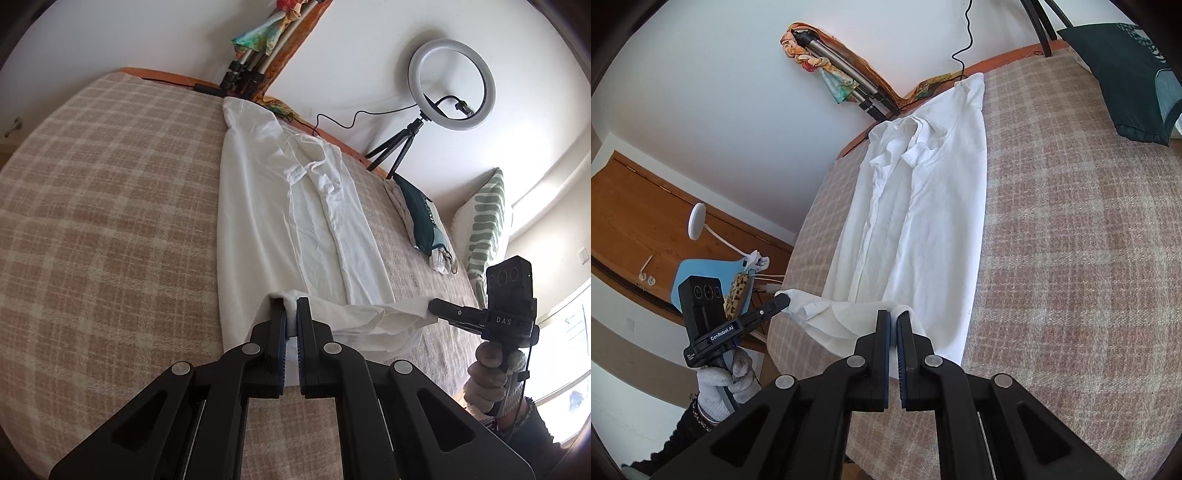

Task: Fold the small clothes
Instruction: 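Lift the hem with both grippers and fold it toward the collar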

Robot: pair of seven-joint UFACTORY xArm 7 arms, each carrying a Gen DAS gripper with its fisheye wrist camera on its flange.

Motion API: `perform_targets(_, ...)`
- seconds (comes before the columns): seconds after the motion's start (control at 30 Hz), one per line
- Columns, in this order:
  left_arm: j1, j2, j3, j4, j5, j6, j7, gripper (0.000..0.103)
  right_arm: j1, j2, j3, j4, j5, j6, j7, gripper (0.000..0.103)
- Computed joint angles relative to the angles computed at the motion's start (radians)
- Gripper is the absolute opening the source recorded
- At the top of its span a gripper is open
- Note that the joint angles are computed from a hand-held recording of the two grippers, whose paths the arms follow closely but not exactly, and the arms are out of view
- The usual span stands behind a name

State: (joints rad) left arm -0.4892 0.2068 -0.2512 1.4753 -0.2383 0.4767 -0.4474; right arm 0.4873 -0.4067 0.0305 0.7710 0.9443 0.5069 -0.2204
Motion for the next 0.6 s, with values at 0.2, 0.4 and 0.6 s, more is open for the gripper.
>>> perform_targets(0.2,0.005,0.071,0.014,0.066,0.018,0.034,-0.013,0.004,-0.034,0.105,0.011,0.071,-0.028,-0.007,0.019,0.001)
perform_targets(0.4,0.01,0.121,0.018,0.11,0.026,0.057,-0.014,0.004,-0.073,0.167,0.015,0.091,0.007,0.006,0.031,0.001)
perform_targets(0.6,-0.002,0.142,0.032,0.145,0.064,0.083,-0.034,0.006,-0.098,0.178,0.033,0.098,-0.005,0.018,0.036,0.007)
